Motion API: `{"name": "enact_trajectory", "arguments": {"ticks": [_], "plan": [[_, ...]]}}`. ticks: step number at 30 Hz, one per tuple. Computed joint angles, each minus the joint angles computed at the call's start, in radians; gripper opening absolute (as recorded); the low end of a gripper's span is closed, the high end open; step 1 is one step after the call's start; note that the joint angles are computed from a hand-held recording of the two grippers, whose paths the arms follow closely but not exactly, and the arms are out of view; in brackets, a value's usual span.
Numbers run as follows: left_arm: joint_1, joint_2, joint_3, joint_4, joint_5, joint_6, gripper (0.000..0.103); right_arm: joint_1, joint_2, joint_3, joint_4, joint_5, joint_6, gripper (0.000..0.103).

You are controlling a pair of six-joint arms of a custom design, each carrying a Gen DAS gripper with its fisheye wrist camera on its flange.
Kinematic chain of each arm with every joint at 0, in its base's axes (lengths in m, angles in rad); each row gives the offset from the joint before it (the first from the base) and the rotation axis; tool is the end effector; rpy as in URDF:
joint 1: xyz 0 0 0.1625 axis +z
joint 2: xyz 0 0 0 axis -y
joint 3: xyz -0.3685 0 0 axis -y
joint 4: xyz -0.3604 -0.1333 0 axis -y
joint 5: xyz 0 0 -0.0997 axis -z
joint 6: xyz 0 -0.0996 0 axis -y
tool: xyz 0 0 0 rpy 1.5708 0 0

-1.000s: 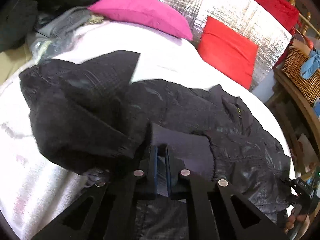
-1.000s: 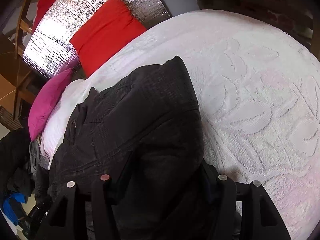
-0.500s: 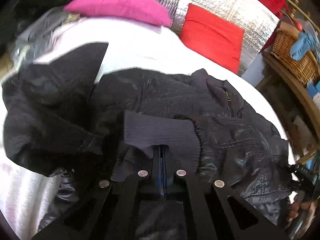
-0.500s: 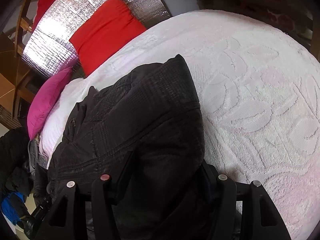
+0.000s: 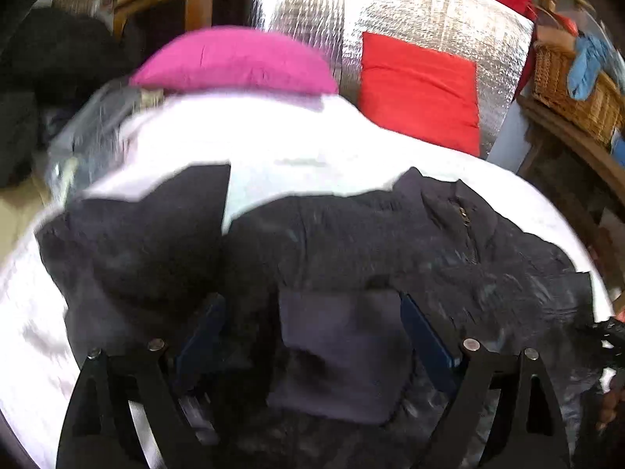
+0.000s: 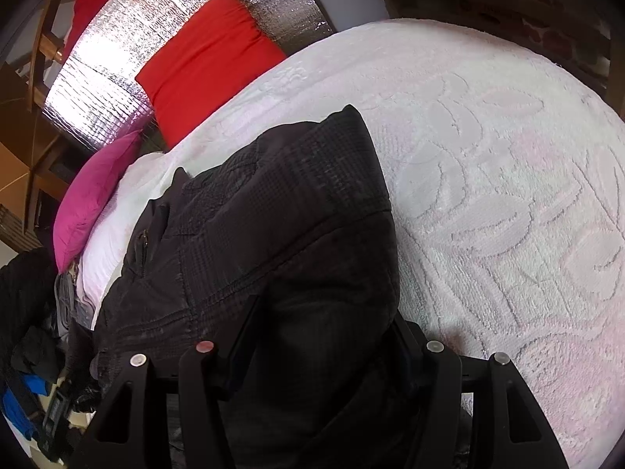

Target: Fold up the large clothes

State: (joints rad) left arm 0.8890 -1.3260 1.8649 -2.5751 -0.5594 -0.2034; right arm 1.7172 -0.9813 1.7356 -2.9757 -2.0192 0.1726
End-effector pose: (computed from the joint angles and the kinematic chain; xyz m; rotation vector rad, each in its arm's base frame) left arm -0.1533 -0.5343 0.3326 0.2425 2.2220 -1.0002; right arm 0.1769 -0.5816 0.2110 -0.2378 -2.6387 0.9753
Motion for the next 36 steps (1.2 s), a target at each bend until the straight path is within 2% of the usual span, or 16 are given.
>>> {"name": "enact_trajectory", "arguments": {"ticks": [2,8,10,11,12,13,14,16,23,26,27,31,32,33,35,36], "plan": [[0.013,0.028,-0.032,-0.012,-0.016,0.066,0.091,0.003,0.004,-0.004,0.001,-0.008,-0.002,0.062],[0.071,0.081,-0.109,0.079,-0.105,0.104,0.091,0.016,0.027,-0.024,0.002,-0.045,-0.004,0.062],[0.082,0.082,-0.118,0.111,-0.148,0.101,0.076,0.018,0.031,-0.027,0.002,-0.050,-0.003,0.062],[0.083,0.082,-0.123,0.134,-0.153,0.087,0.058,0.018,0.033,-0.030,0.005,-0.051,-0.001,0.062],[0.080,0.083,-0.124,0.147,-0.143,0.084,0.036,0.019,0.034,-0.033,0.007,-0.052,0.000,0.062],[0.078,0.084,-0.124,0.152,-0.137,0.089,0.025,0.019,0.036,-0.035,0.009,-0.052,0.001,0.062],[0.078,0.081,-0.124,0.159,-0.147,0.096,0.000,0.020,0.037,-0.036,0.010,-0.054,0.004,0.062],[0.078,0.071,-0.125,0.176,-0.173,0.088,0.000,0.020,0.039,-0.039,0.010,-0.054,0.004,0.062],[0.004,0.043,-0.078,0.072,-0.038,0.149,0.000,0.020,0.035,-0.031,0.001,-0.043,0.011,0.062],[0.001,0.031,-0.082,0.048,-0.011,0.145,0.000,0.029,0.038,-0.028,-0.009,-0.046,0.008,0.062],[0.008,0.029,-0.085,0.054,-0.017,0.145,0.000,0.034,0.042,-0.030,-0.009,-0.052,0.001,0.062],[0.056,0.032,-0.123,0.161,-0.135,0.094,0.002,0.035,0.047,-0.036,-0.003,-0.060,0.000,0.063],[0.066,0.036,-0.141,0.205,-0.154,0.064,0.016,0.031,0.043,-0.035,0.000,-0.050,0.008,0.064],[0.073,0.034,-0.153,0.239,-0.166,0.033,0.038,0.028,0.039,-0.035,0.008,-0.042,0.017,0.064],[0.075,0.016,-0.151,0.238,-0.172,-0.010,0.056,0.024,0.026,-0.033,0.028,-0.032,0.041,0.064],[0.074,0.003,-0.148,0.226,-0.187,-0.014,0.056,0.022,0.018,-0.031,0.035,-0.023,0.049,0.064]]}}
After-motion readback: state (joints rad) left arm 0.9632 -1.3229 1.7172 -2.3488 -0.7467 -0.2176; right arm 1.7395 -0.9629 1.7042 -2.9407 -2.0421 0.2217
